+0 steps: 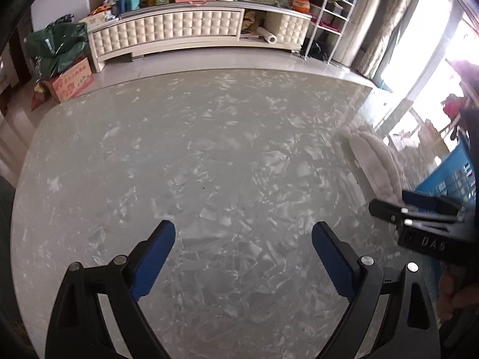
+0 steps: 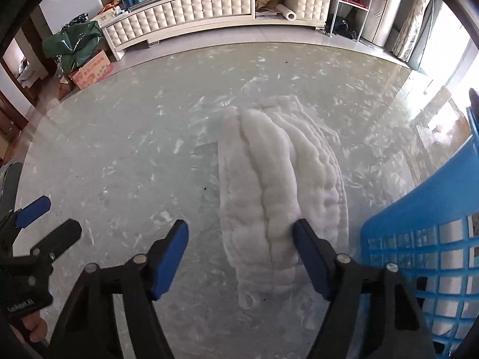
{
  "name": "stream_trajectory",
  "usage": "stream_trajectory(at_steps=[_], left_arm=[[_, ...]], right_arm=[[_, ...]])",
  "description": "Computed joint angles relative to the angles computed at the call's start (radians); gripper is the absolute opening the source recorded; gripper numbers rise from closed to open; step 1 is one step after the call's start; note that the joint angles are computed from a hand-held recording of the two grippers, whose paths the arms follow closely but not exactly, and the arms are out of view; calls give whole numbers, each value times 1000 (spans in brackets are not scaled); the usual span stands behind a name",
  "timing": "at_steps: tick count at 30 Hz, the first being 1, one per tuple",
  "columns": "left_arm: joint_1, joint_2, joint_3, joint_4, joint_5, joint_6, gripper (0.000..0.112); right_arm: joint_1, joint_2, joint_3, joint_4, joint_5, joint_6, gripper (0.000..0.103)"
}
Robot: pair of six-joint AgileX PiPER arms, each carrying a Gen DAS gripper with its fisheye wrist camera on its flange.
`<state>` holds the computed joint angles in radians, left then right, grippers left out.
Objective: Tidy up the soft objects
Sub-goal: 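Close the right tool on the white quilted pad's edge and lift it, then carry the white quilted pad over the blue basket with the right tool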
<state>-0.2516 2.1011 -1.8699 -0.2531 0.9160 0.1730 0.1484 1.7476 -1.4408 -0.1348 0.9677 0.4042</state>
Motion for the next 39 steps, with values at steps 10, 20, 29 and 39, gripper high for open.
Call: stream_trajectory(at_steps=[10,20,29,39], left_arm=[[-4,-8,33,-8,-29,-4,92],[-57,-81,129,54,-106,-37,92],[-72,-195,171,126,-81,-98,92],[-106,-391,241,220,-6,-242,92]], right_arm=[[71,-26,48,-153,-8,79,28],[15,-112,123,-68,-53,7,16],[28,-216,134,33,-22,-76,15],[85,-378,122,118,59,-124,15]])
